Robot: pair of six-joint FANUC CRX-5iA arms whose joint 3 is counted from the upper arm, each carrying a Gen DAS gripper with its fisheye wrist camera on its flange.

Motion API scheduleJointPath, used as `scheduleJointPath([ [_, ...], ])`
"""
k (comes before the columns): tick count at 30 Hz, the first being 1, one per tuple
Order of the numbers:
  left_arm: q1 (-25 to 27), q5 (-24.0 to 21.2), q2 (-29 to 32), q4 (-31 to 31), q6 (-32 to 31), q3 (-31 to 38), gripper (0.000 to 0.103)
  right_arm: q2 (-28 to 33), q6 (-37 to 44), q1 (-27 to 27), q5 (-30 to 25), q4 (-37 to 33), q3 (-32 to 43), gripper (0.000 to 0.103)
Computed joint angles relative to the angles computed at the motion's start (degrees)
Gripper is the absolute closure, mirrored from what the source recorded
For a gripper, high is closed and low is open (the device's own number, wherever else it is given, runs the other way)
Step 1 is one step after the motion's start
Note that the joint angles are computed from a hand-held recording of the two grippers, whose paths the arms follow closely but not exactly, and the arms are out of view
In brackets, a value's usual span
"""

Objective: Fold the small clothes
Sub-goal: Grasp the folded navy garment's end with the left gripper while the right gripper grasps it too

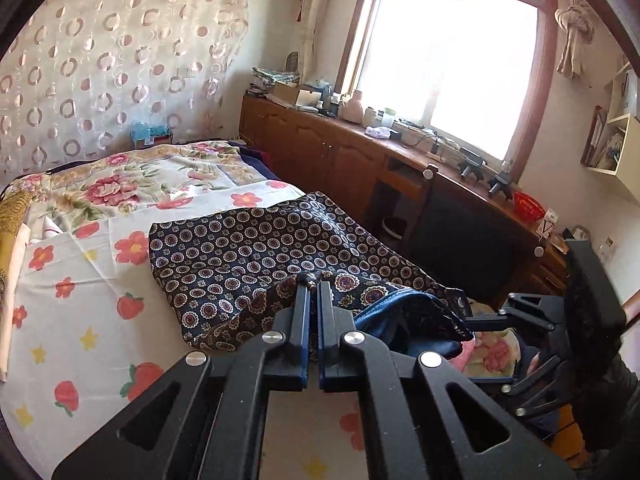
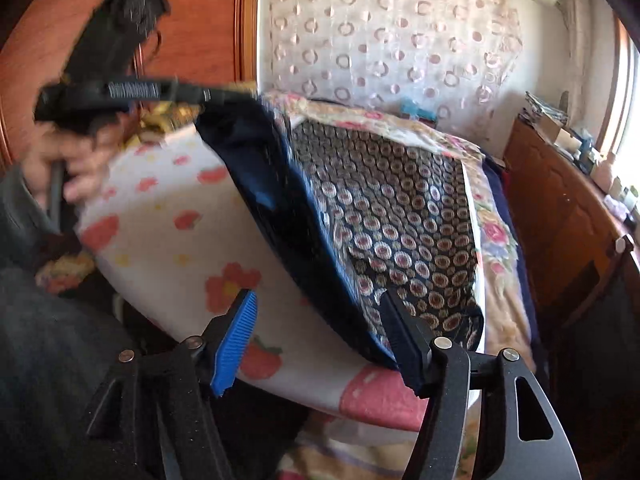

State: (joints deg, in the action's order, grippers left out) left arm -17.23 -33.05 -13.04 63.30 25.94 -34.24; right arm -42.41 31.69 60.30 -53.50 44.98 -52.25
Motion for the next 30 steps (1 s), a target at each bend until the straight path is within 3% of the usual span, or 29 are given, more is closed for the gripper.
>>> scheduleJointPath([
  [7,1.39,1.04,-1.09,1.24,0.5,-1.54,0.1,4.41,0.74,-7.43,0.97,0.31,0.75,0.037],
  [9,1.68,1.46,-1.17,1.74,0.52,-1.89,0.1,4.63,0.28,-8.63,1.26,1.29,1.02,0.042],
  [12,1.99,1.93,-1.25,2.79,0.2,-2.39,0.1,3.85,0.75,-9.45,1.5,2.0,1.18,0.065],
  [14,1.97,2.63,-1.13,3.18,0.07,-2.42,0.1,3.92,1.63,-10.76,2.52,2.58,1.61,0.091],
  [16,1.82,4.03,-1.11,2.93,0.24,-2.42,0.1,4.32,-0.01,-11.52,4.35,5.46,1.38,0.095],
  [21,2.5,6.06,0.96,1.87,0.89,-0.57,0.1,8.25,-1.23,-17.26,12.17,10.42,4.2,0.099],
  [30,4.44,6.28,8.31,-1.39,4.75,5.68,0.1,15.12,-1.44,-24.35,21.21,13.53,7.19,0.099],
])
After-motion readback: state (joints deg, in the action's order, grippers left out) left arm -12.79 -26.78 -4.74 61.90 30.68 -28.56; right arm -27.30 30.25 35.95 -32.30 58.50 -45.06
